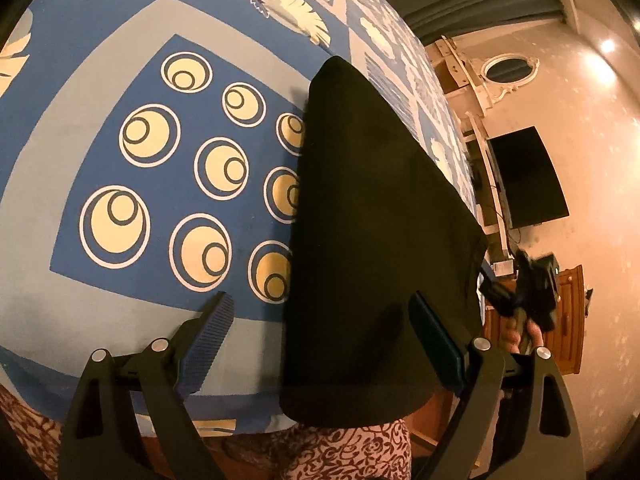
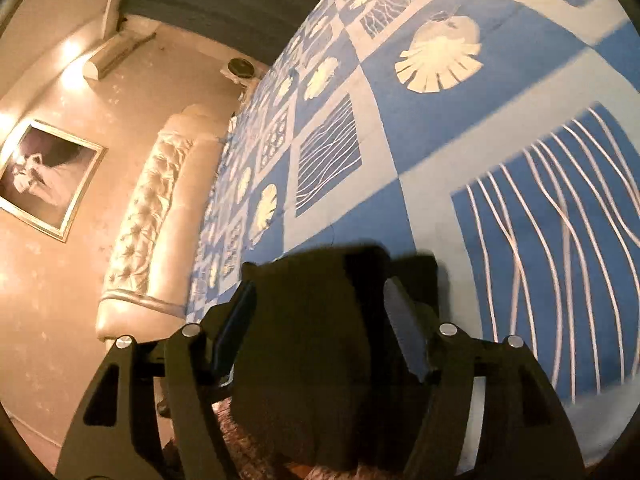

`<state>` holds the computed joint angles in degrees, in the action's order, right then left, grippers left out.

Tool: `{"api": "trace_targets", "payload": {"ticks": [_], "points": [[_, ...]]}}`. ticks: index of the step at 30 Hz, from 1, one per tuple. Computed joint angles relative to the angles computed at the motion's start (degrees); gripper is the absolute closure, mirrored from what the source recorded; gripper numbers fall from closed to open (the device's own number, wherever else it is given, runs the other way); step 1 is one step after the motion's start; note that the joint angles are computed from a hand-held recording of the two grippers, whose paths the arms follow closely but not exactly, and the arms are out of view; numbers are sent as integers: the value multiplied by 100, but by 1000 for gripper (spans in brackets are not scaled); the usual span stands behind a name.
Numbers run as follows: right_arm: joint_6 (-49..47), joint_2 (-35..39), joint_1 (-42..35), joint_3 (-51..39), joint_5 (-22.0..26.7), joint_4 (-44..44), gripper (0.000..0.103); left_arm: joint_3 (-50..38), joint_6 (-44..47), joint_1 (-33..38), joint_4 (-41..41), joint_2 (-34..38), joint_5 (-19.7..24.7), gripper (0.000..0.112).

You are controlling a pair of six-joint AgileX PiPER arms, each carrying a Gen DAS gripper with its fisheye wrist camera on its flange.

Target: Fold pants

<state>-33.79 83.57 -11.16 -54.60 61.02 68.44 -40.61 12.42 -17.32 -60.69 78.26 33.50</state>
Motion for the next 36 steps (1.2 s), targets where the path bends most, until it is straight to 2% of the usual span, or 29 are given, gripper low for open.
{"api": "trace_targets", "payload": {"ticks": [2, 4, 5, 6, 8, 10, 11, 12, 13, 14, 15, 16, 18, 21, 24, 29, 30, 32, 33, 36], "points": [[97, 332, 234, -250, -146, -62, 38, 8, 38, -8, -2, 11, -20, 25], [96, 531, 347, -401, -204, -126, 59, -6, 71, 11, -24, 27, 8, 25], [324, 597, 456, -531, -346, -402, 93, -11, 82, 28, -33, 31, 29, 25], [538, 676, 521, -625, -429, -667, 98, -10, 115, 50, -62, 46, 45, 25], [698, 778, 580, -616, -641, -855, 98, -15, 147, 50, -87, 72, 39, 25], [438, 723, 472, -445, -685, -508, 95, -48, 100, 50, -48, 79, 63, 25], [207, 706, 323, -317, -533, -175, 86, -27, 130, 80, -75, 51, 98, 25], [23, 670, 177, -168, -357, 53, 68, -9, 207, 127, -140, 40, 150, 25], [-315, 687, -26, 11, -105, 427, 55, -5, 284, 172, -196, 49, 202, 25], [-429, 603, -248, 118, 136, 579, 30, 0, 359, 206, -249, 62, 240, 25], [-382, 515, -334, 153, 148, 502, 14, -2, 407, 233, -277, 69, 277, 25], [-263, 338, -402, 220, -68, 196, 14, 6, 452, 263, -301, 68, 303, 25], [-290, 170, -553, 296, -92, -34, 14, 35, 508, 310, -394, 35, 298, 25], [-592, 483, -858, 495, 426, 257, 14, 94, 600, 346, -511, -16, 253, 25], [-606, 617, -523, 403, 284, -13, 14, 84, 605, 319, -455, 10, 209, 25], [-605, 988, -108, 74, 268, 233, 15, 70, 584, 253, -363, -20, 131, 25], [-535, 1051, -20, -29, 203, 186, 34, 95, 645, 289, -414, -24, 153, 25], [-173, 1156, 140, -151, -23, -108, 64, 170, 798, 356, -573, -50, 192, 25], [-173, 1224, 91, -131, -18, -73, 68, 178, 834, 355, -614, -55, 192, 25], [-501, 1293, -67, 55, 80, 214, 68, 232, 1008, 390, -710, -98, 226, 25]]}}
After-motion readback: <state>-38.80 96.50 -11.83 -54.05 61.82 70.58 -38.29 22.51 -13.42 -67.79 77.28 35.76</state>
